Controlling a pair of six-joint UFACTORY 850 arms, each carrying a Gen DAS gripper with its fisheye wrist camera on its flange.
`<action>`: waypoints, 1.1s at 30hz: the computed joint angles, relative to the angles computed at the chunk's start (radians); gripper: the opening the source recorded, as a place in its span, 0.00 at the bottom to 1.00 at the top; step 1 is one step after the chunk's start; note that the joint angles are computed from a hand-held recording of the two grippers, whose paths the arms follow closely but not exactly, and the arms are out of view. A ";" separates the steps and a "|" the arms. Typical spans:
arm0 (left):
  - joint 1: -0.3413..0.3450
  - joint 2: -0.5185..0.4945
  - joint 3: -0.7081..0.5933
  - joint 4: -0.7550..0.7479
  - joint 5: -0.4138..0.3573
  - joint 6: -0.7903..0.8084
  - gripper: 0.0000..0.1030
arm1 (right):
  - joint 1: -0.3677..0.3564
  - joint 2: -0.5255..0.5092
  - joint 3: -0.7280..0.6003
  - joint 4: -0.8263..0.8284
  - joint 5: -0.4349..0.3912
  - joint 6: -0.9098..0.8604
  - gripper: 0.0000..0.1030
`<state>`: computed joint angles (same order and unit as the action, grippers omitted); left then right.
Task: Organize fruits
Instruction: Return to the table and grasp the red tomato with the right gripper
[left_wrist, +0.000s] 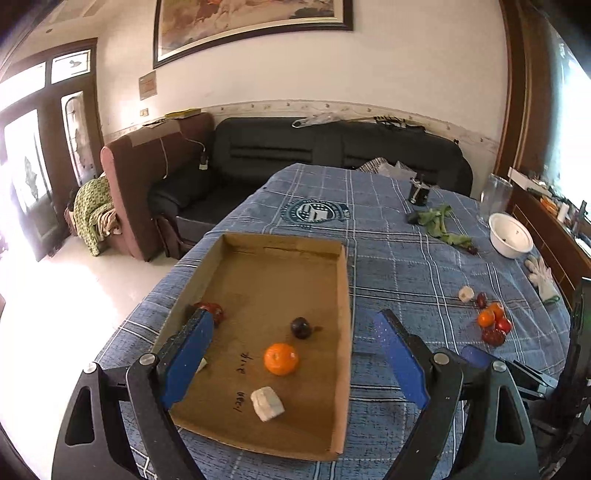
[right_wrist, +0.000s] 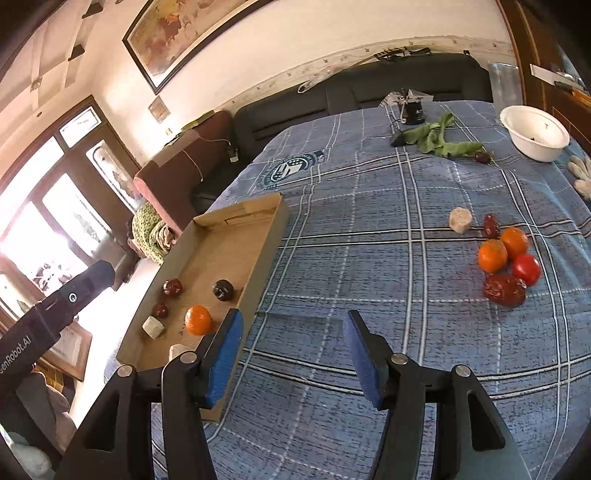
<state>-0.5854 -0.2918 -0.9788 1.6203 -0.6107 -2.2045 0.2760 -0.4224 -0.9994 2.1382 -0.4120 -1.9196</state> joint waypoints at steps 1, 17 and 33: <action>0.000 0.000 0.000 0.006 0.005 0.000 0.86 | -0.006 -0.001 0.003 0.001 -0.001 -0.001 0.60; 0.047 -0.104 -0.065 0.264 0.321 -0.257 0.86 | -0.233 0.000 0.019 0.098 0.157 -0.085 0.59; 0.047 -0.208 -0.170 0.147 0.459 -0.131 0.85 | -0.218 -0.171 -0.176 -0.138 0.189 0.105 0.51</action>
